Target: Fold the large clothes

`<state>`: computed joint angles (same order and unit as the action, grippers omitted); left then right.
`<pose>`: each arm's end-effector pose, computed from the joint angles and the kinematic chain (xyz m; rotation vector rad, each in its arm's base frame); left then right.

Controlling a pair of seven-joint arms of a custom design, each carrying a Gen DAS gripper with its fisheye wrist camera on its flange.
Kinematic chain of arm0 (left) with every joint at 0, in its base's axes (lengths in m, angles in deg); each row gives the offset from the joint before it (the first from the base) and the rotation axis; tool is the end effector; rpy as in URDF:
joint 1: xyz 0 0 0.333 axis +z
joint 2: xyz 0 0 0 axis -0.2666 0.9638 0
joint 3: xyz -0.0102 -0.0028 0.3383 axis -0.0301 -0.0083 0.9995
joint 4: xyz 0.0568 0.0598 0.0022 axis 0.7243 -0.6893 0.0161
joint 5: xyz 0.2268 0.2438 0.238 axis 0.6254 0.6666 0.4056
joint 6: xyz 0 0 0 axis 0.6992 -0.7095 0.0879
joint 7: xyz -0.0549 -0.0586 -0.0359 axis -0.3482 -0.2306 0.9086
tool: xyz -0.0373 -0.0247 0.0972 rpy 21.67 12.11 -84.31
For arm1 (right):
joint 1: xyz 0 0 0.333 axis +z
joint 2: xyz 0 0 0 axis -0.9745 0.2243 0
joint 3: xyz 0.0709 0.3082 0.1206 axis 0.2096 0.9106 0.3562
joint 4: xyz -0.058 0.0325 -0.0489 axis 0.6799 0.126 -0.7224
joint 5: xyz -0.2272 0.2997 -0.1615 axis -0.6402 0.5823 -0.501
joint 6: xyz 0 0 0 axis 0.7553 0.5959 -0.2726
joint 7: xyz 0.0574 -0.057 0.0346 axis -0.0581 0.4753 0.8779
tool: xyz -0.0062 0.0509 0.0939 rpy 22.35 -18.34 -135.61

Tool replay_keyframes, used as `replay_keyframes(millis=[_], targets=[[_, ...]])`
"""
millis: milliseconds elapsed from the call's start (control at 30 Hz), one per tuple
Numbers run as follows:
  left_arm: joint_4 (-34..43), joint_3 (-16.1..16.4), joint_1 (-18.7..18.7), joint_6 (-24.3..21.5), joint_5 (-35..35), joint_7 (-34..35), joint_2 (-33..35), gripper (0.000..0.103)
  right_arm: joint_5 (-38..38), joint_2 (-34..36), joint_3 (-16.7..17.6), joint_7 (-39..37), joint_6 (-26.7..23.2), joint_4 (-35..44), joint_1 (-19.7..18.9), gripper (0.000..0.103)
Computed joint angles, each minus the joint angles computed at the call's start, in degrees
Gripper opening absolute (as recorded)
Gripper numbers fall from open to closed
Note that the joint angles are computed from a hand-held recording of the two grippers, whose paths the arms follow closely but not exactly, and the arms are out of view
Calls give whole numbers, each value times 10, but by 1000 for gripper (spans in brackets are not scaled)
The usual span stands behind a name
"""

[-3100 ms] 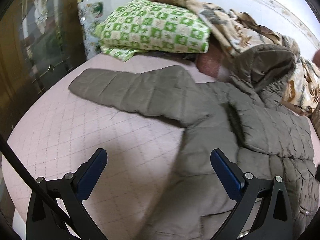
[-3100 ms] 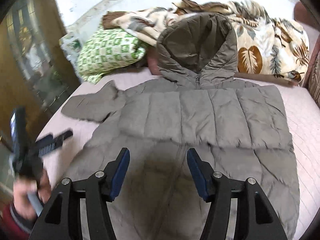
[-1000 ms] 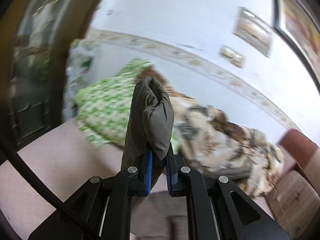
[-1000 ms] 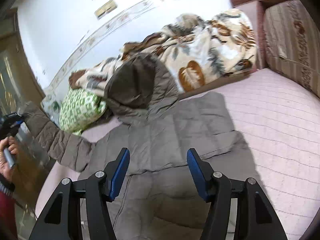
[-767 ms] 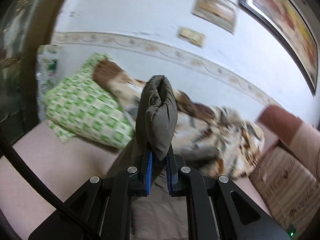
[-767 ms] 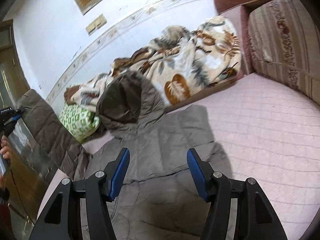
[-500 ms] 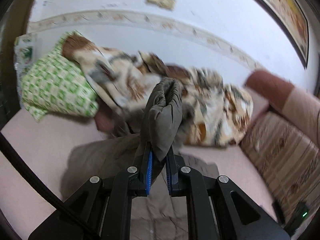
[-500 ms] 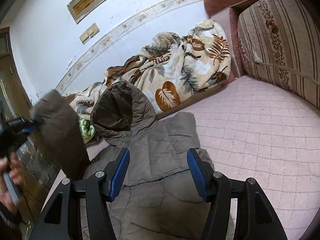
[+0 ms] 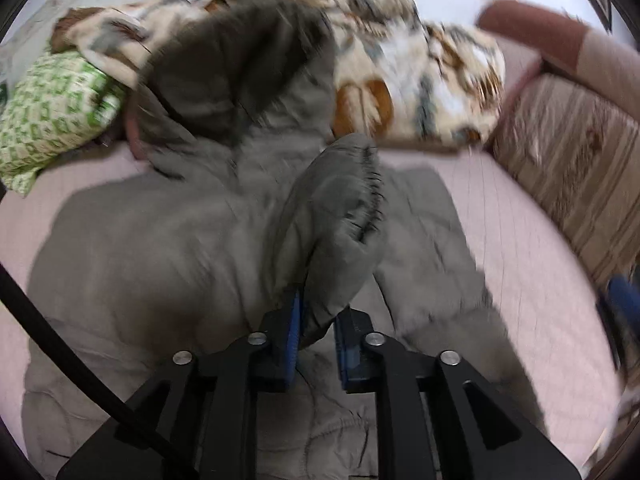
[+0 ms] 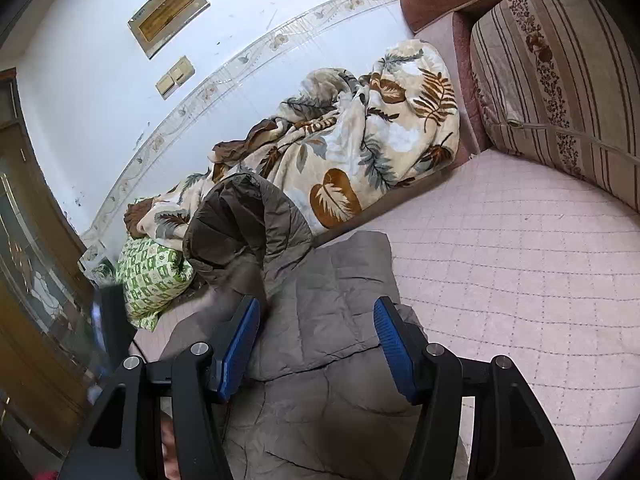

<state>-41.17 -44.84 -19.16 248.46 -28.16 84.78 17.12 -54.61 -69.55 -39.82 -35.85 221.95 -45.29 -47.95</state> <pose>0.6548 -0.1700 0.4406 -1.3344 2.3785 -0.9420 0.4470 0.3698 0.4537 -0.8351 1.8372 -0.6667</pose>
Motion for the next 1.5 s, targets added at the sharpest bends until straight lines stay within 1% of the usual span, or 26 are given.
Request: replay_keyframes(millis=[33,100,133,200,233,267,300,333,400,433,500,533,600,633,667,733,800,867,933,1067,1133,1200,1267,1300,1400,1500], targets=[[2,2,-2,-15,9,-2,2,29,2,3,0,-4,-1,3,0,64],[0,-6,11,-56,-3,33,-5,42,8,8,-1,-12,-4,9,0,64],[-5,-9,15,-63,-16,52,-12,43,11,11,-2,-14,-5,12,0,64],[-14,-17,38,-92,-82,122,-36,44,12,18,-5,-14,-4,17,0,64],[-15,-13,43,-99,-108,146,-45,47,13,21,-6,-16,-4,22,0,64],[-15,-7,45,-99,-127,165,-51,50,15,26,-7,-19,-4,27,0,64],[-12,1,45,-91,-140,177,-55,56,17,33,-8,-25,0,34,0,64],[-7,10,44,-73,-143,180,-54,57,18,41,-10,-34,4,43,1,64],[13,30,43,-39,-122,158,-40,57,23,64,-13,-67,12,71,5,59],[33,45,42,-27,-88,123,-23,57,28,77,-16,-89,20,86,7,53],[70,80,32,-5,4,27,14,57,47,110,-23,-144,37,125,12,52],[86,87,34,-6,26,0,29,57,58,126,-28,-171,45,143,16,51],[125,121,24,-13,96,-79,66,57,91,155,-38,-229,54,176,22,50],[145,130,25,-25,118,-105,84,57,115,171,-43,-266,55,194,25,49],[167,129,34,-47,126,-118,102,57,137,185,-48,-296,56,210,27,49],[190,116,53,-68,133,-127,123,57,173,209,-57,-341,65,231,30,49],[197,105,64,-74,150,-134,136,58,220,234,-62,-397,72,252,28,49],[194,107,60,-71,180,-152,143,60,275,255,-63,-452,70,269,26,49],[201,101,64,-72,192,-163,154,60,339,274,-59,-502,86,278,12,49],[226,98,66,-91,212,-185,167,60,401,287,-69,-538,107,280,10,49],[207,84,77,-72,203,-173,150,59,414,284,-81,-546,105,279,20,49],[165,58,102,-53,169,-137,116,59,415,271,-99,-528,116,266,37,49],[114,37,127,-37,125,-90,75,59,385,243,-125,-487,139,241,61,49],[89,32,134,-28,105,-69,55,59,372,236,-130,-478,133,239,71,49],[4,18,159,-21,26,21,-17,59,336,205,-125,-464,105,221,87,49],[-78,23,165,-2,-41,114,-84,59,311,180,-106,-448,107,197,90,49]])
